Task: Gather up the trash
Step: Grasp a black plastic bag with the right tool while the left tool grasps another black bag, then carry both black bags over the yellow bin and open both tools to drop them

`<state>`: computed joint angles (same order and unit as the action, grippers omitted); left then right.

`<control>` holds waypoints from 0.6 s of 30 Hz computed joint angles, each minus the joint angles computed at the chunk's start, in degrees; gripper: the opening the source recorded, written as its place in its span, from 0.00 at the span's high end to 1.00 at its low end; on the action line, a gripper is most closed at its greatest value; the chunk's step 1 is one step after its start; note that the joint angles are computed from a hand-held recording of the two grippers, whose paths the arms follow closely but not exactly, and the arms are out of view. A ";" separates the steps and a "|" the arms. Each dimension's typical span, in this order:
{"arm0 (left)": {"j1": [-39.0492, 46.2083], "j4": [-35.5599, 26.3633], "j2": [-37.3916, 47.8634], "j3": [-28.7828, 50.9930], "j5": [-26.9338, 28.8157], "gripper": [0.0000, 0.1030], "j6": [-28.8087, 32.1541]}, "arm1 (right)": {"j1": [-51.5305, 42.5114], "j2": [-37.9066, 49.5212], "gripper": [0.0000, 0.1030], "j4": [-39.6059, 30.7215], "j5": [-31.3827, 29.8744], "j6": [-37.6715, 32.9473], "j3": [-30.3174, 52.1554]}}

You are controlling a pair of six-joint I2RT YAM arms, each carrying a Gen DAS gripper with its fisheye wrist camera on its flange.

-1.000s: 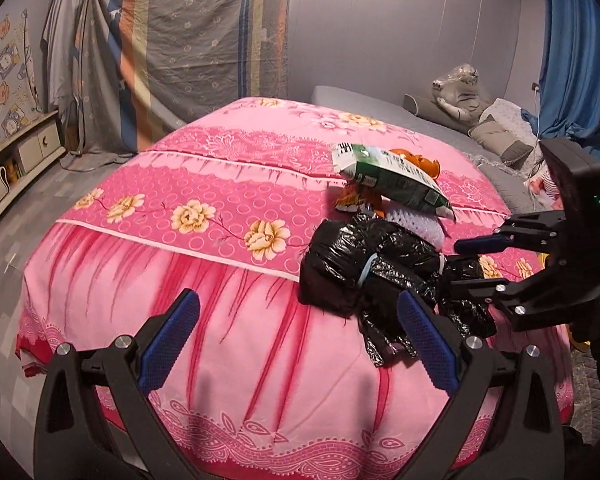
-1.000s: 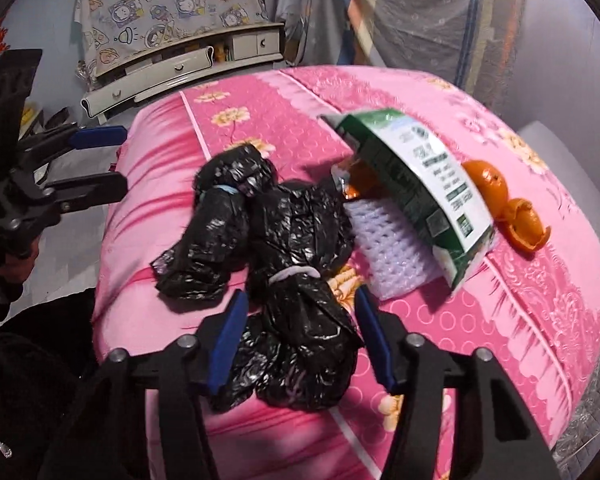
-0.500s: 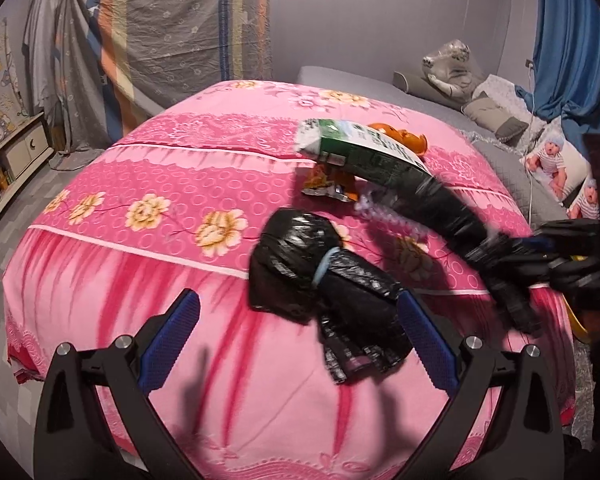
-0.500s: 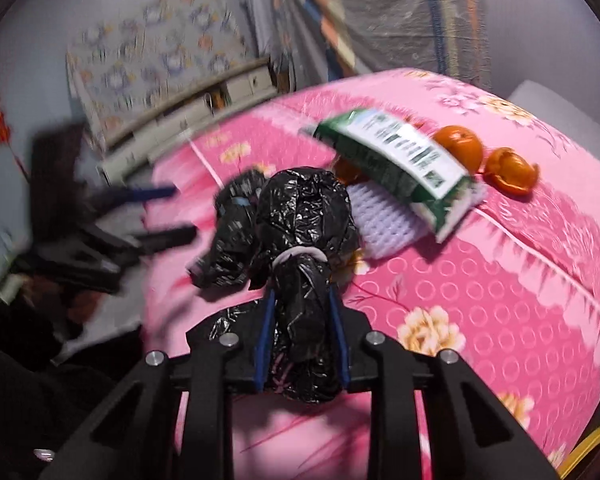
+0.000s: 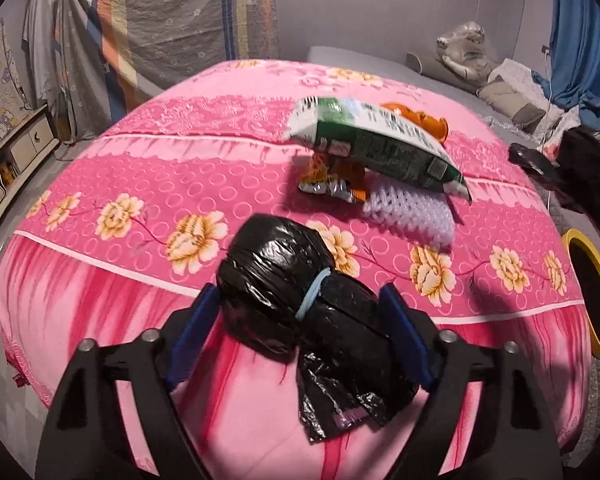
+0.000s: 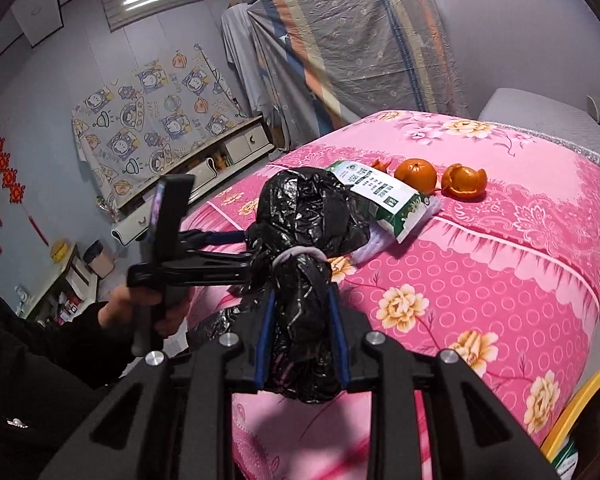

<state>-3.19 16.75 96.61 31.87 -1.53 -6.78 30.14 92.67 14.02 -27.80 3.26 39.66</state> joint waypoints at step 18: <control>-0.36 -3.90 -24.67 -10.46 -1.06 0.69 1.03 | 0.13 -5.10 0.77 3.46 -0.59 6.18 -5.22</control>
